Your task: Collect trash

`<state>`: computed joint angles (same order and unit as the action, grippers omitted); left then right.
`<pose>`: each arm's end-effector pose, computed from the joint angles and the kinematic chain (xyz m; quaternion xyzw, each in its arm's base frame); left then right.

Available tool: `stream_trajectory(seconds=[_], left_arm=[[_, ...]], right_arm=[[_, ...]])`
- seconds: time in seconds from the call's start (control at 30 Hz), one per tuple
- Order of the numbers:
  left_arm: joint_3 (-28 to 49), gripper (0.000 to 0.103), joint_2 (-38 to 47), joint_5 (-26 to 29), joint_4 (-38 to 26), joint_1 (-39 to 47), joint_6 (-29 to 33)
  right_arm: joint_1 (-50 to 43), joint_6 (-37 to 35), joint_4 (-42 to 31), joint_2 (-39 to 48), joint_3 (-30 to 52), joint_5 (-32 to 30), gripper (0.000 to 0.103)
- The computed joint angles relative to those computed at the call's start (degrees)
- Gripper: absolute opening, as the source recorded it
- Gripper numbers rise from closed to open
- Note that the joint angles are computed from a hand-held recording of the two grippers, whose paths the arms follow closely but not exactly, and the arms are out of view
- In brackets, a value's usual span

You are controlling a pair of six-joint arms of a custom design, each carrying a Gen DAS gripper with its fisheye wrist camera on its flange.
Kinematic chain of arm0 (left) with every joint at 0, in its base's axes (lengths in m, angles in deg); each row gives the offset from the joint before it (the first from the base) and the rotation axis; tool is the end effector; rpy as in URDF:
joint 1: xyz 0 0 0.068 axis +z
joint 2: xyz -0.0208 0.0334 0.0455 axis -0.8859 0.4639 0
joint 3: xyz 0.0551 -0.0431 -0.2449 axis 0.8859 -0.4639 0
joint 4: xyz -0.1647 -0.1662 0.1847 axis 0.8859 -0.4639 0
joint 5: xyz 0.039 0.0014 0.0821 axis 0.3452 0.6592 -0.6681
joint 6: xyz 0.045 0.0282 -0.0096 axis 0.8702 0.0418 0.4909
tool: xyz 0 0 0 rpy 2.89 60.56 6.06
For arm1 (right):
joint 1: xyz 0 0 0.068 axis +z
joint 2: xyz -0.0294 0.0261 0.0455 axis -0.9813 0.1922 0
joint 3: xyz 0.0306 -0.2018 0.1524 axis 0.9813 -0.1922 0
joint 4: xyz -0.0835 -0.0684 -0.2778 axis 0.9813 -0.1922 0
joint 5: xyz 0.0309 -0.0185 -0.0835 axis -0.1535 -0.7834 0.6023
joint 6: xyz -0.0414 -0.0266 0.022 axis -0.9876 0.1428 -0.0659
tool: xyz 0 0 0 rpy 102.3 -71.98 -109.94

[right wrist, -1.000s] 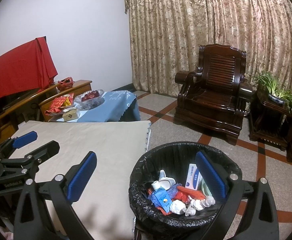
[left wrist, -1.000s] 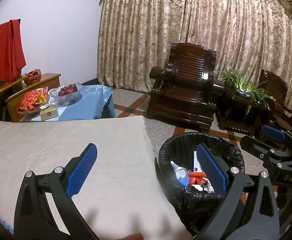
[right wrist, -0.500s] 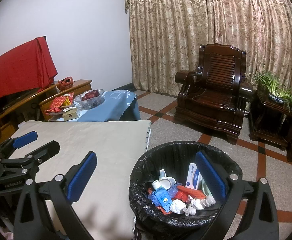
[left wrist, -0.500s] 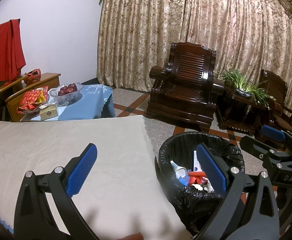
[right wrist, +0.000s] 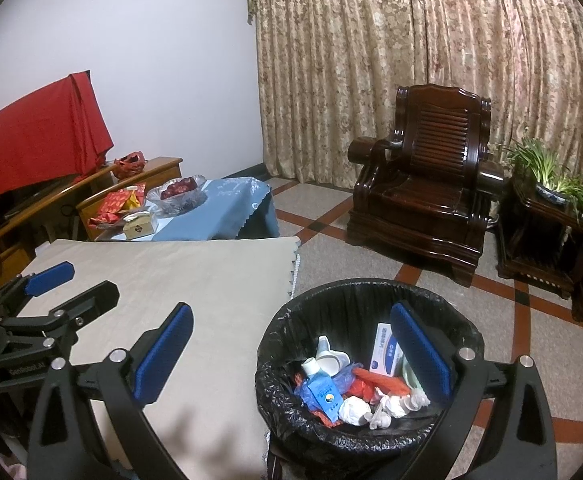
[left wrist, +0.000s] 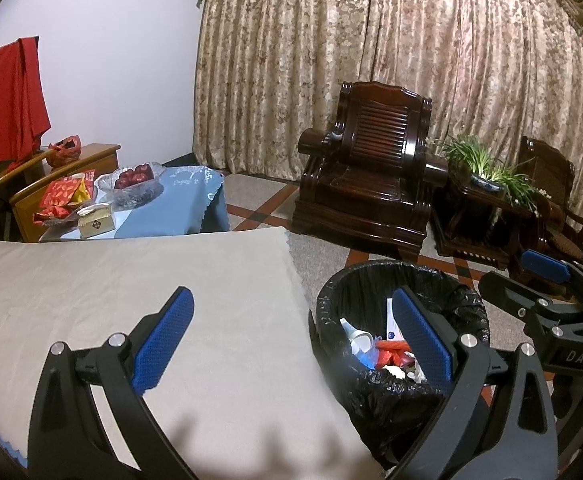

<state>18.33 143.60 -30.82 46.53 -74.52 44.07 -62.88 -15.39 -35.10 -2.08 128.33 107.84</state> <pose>0.2494 -0.0649 0.3390 0.2098 0.8358 -0.1623 0.4807 0.1757 0.0362 0.3194 0.1238 0.8529 -0.0155 0.5069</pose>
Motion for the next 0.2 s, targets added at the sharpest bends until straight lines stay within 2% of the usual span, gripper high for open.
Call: stream_trajectory(seconds=[0.2], left_arm=[[0.42, 0.097, 0.06, 0.12, -0.52, 0.16, 0.13]], right_arm=[[-0.08, -0.04, -0.09, 0.08, 0.15, -0.09, 0.097]])
